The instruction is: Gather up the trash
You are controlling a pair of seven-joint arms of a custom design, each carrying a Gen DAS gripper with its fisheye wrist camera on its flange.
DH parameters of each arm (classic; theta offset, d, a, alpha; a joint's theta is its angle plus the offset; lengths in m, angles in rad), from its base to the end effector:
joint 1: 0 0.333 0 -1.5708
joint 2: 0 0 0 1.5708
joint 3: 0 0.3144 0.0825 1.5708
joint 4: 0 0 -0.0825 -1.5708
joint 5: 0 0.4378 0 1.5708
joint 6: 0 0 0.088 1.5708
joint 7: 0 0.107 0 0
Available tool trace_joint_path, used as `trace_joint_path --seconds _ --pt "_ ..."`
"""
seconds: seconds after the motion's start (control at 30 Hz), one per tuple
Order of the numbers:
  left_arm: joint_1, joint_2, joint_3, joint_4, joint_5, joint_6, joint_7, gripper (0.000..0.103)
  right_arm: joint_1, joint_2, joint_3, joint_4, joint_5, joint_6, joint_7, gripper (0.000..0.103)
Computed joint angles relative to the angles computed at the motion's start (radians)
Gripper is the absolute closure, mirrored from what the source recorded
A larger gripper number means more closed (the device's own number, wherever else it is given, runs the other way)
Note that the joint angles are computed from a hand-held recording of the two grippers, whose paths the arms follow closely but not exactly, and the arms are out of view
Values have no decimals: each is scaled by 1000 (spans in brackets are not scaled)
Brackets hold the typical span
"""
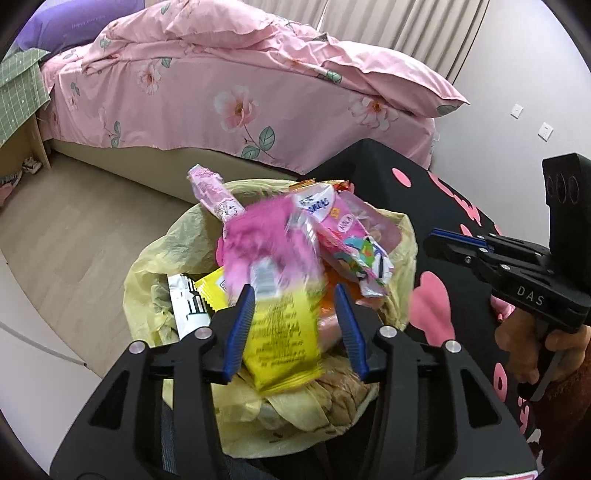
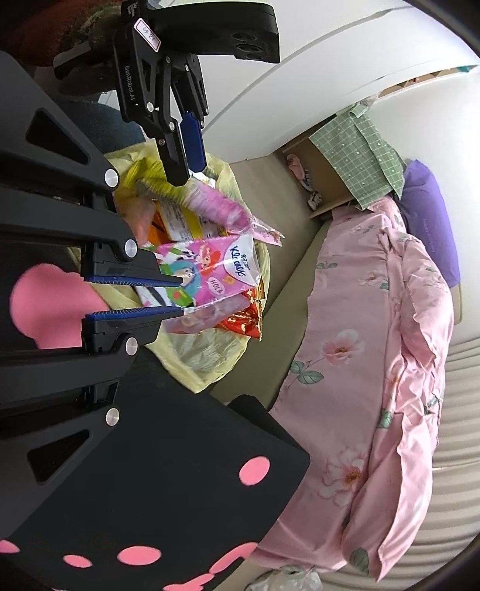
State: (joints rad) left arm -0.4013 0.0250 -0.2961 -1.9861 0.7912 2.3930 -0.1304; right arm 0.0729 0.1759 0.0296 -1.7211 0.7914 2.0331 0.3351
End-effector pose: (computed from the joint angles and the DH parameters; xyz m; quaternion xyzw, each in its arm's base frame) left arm 0.4981 -0.4082 0.4697 -0.8075 0.4712 -0.2854 0.2110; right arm 0.6769 0.1089 0.4881 -0.8962 0.2541 0.0168 0.3633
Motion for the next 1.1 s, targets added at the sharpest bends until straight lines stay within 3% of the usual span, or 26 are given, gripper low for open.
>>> trace_joint_path --seconds 0.33,0.57,0.67,0.7,0.73,0.8,0.9,1.1 --pt "-38 -29 -34 19 42 -81 -72 54 -30 -173 -52 -171 85 16 -91 92" --pt "-108 -37 -92 52 172 -215 -251 32 -45 -365 -128 -354 145 22 -165 91" --pt "-151 -12 -113 101 204 -302 -276 27 -47 -425 -155 -415 139 29 -192 90" --pt "-168 -1 -119 121 217 -335 -287 27 -48 -447 -164 -440 141 40 -200 82" --pt "-184 9 -122 138 232 -359 -295 27 -50 -470 -174 -464 144 47 -207 64" --pt "-212 27 -124 170 242 -399 -290 27 -50 -495 -196 -494 155 35 -215 52" --pt "-258 75 -124 237 250 -476 -239 27 -58 -543 -211 -543 156 57 -225 43" --pt "-360 175 -95 391 245 -664 -151 27 -61 -610 -218 -601 110 134 -191 43"
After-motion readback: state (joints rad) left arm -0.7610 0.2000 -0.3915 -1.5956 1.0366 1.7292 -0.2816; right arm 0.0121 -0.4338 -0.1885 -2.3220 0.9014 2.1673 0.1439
